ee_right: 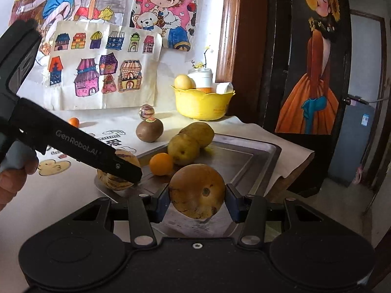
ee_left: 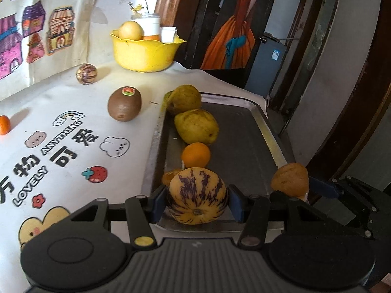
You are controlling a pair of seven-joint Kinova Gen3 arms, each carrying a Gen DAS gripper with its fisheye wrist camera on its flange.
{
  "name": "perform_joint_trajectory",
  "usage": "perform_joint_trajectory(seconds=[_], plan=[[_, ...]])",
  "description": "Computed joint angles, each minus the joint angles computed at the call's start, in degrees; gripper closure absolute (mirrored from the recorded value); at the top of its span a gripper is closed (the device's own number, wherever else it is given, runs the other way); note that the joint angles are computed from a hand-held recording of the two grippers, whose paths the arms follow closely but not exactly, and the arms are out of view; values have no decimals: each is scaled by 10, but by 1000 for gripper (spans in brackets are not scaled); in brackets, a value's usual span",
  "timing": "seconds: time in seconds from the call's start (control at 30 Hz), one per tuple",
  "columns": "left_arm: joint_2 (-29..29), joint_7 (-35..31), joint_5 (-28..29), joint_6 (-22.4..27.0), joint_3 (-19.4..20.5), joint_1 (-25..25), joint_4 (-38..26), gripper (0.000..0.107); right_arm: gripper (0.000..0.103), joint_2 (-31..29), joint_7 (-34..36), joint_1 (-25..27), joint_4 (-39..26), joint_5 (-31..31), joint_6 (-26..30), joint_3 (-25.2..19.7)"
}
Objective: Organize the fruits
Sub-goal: 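Carry both striped pepinos over the metal tray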
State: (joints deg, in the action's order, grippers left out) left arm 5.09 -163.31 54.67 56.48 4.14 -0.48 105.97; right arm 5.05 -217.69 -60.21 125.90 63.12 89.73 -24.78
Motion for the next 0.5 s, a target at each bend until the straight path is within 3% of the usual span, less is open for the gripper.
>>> perform_joint_trajectory(seconds=[0.5], plan=[[11, 22, -16, -31, 14, 20, -8, 50, 53, -2, -2, 21, 19, 6, -40, 8]])
